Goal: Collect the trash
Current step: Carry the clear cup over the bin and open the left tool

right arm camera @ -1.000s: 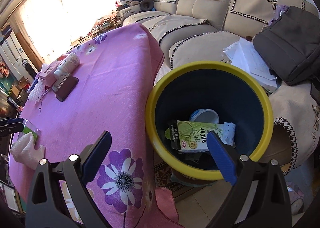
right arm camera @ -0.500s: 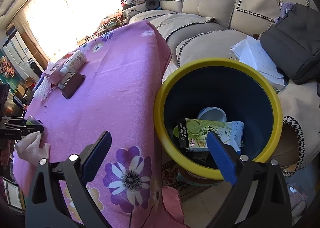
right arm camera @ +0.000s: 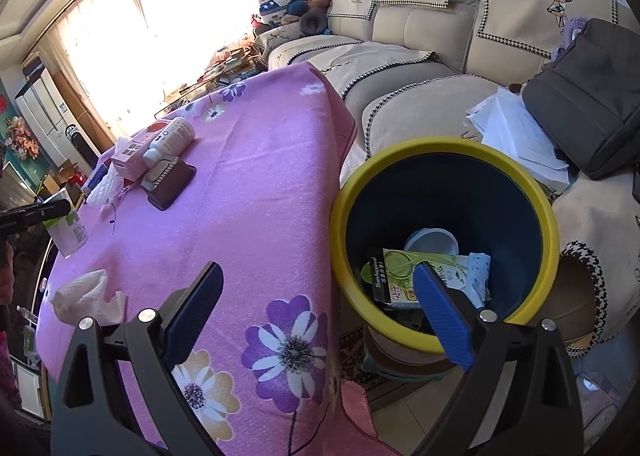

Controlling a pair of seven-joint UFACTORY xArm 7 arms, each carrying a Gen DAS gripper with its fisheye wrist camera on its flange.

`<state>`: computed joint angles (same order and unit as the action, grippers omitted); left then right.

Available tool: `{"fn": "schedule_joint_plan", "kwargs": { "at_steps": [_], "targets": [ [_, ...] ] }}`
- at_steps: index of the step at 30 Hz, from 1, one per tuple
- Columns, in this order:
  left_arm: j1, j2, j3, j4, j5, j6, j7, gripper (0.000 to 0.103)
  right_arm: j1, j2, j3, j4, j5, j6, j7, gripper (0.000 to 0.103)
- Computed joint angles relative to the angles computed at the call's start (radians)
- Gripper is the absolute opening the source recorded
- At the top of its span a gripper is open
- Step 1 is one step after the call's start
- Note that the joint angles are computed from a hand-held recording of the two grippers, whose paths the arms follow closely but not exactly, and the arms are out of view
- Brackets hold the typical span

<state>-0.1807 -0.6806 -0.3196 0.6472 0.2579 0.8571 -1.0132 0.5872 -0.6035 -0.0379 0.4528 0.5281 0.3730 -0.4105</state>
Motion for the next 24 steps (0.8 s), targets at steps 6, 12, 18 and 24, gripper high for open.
{"fn": "schedule_joint_plan", "kwargs": {
  "at_steps": [6,12,18,24],
  "targets": [
    [-0.013,0.009,-0.019,0.049,0.011,0.007,0.021,0.051,-0.005,-0.056,-0.002,-0.028,-0.005,-0.004,0.015,0.091],
    [-0.028,0.123,-0.036,0.156,0.034,-0.060,0.063,0.051,-0.070,-0.135,0.019,-0.078,-0.071,-0.004,0.078,0.091],
    [-0.057,0.390,-0.049,0.372,0.102,-0.156,0.111,0.051,-0.159,-0.221,0.015,-0.133,-0.168,-0.018,0.154,0.091],
    [-0.151,0.745,-0.026,0.692,0.178,-0.184,0.146,0.051,-0.187,-0.275,-0.064,-0.166,-0.194,-0.005,0.149,0.091]
  ]
}}
